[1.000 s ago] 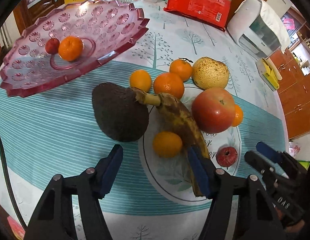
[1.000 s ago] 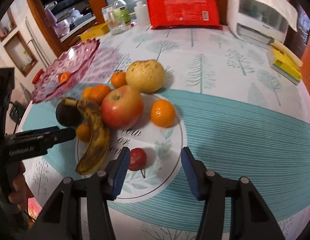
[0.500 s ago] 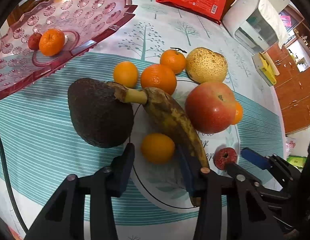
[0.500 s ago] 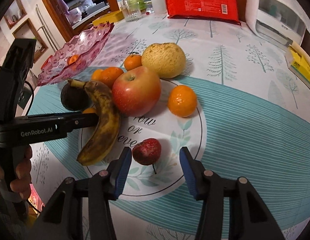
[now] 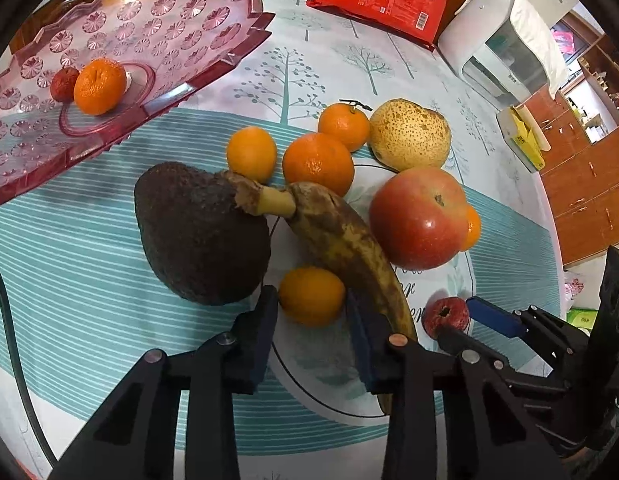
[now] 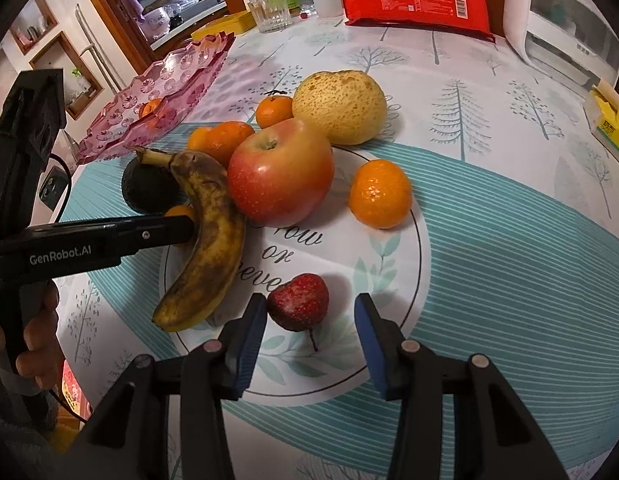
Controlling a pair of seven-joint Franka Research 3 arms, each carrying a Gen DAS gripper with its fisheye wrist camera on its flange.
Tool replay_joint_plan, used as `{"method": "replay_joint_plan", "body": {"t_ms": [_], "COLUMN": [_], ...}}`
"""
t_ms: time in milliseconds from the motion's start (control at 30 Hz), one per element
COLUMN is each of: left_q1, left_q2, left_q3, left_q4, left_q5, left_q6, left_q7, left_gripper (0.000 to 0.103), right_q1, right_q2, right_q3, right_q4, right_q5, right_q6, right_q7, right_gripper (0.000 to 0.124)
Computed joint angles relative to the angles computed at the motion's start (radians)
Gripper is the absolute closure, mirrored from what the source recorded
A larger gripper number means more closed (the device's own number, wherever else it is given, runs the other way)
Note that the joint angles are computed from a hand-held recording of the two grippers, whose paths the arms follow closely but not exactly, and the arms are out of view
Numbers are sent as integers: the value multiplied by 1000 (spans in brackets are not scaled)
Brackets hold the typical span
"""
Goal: Organize fruits
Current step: 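Grasp the red strawberry with the right tool while the left tool grasps a tangerine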
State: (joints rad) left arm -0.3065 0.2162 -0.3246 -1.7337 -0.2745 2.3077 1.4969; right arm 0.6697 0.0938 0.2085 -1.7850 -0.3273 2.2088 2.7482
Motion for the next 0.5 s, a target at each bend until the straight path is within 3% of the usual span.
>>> {"method": "replay_joint_plan", "body": {"t_ms": [167,300,500], "left_q1": [3,4,1], "left_q2": [4,-2,-44], "left_q3": [-1,-1,1], "left_q4": [0,-4,-39], "left_q5": [-4,-2,5], "left_q6": [6,4,-9], "left_q7": [12,21,49], "left_gripper": [69,71,71], "right_q1": [2,0,9], "right_q2": [5,0,7], "right_q3": [-1,-1,0], "right_q4": [8,-2,15], "right_q5": [3,10,-4], "right_q6": [-9,20,-12], "right_q7": [-11,-9,-1], "right_gripper": [78,91,92]}}
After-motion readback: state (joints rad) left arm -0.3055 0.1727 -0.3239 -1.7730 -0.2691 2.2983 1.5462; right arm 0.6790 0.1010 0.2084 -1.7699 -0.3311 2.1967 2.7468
